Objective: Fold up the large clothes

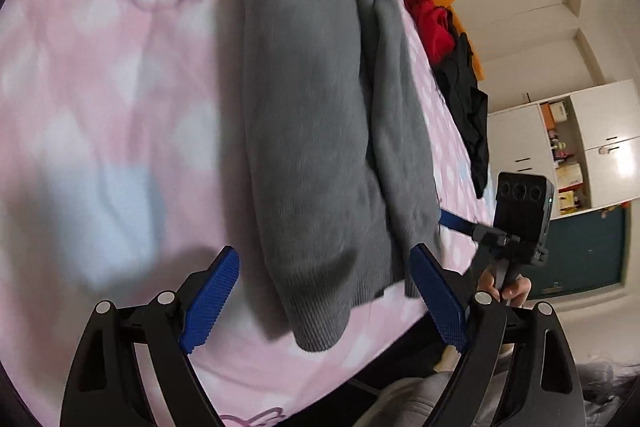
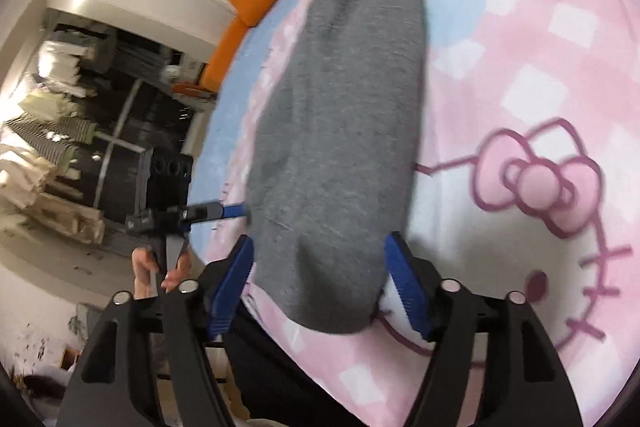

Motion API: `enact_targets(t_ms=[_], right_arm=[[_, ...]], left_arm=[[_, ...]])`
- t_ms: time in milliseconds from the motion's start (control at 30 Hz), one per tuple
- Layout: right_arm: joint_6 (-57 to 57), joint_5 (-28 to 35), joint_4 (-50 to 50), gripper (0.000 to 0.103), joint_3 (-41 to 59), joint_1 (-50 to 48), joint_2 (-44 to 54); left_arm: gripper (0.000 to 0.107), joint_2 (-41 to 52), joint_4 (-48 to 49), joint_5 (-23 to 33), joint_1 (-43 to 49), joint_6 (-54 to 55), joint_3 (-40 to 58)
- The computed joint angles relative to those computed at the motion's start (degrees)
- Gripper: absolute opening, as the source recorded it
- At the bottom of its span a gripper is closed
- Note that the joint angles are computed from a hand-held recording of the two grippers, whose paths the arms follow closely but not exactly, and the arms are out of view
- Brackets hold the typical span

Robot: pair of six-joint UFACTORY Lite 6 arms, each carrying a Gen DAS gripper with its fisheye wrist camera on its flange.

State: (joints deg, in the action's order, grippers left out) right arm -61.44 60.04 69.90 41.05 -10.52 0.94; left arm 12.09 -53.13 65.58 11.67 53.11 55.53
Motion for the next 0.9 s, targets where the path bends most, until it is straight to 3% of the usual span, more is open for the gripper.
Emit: enact_targets(t_ms=[133,300,333,400,433,600,767,900], right_arm=[[1.32,0.70,-1.90,0.070,-1.64,-0.13,1.75],[-0.18,3.14,1.32,0.070,1.08,2.60,9.03],[0.05,4.22,1.45,0.069,1.80,2.78,9.85],[1.57,3.76,1.33,0.061,2.94,3.92,10.16],[1.75,4.13,0.92,0.053,2.99,3.63,10.07],[2.49,10.54,0.27,0.040,4.34,-1.96,16.57],[4.29,15.39,2.59,0.030,5.88,-4.53,20.16],[8.57,20.29,4.50,0.029,11.93,-4.61,19.76]], left_arm=[[0.088,0.00,-1.63,-0.58,0.73,3.78,-4.95],[0.085,5.24,-6.34,4.70,6.44,4.16,-4.91],[0.080,6.23,-6.73,5.60,7.65,4.01,-5.15],[0.040,8.17,-5.89,8.27,9.12,3.42,-5.54],[0.037,9.65,-5.45,9.54,9.60,2.92,-5.83],[0.020,13.71,-5.62,11.14,10.74,3.99,-7.57],[0.017,19.23,-10.92,17.88,12.71,2.10,-7.18],[0.017,13.70,-15.63,25.43,11.79,-2.77,-3.01]])
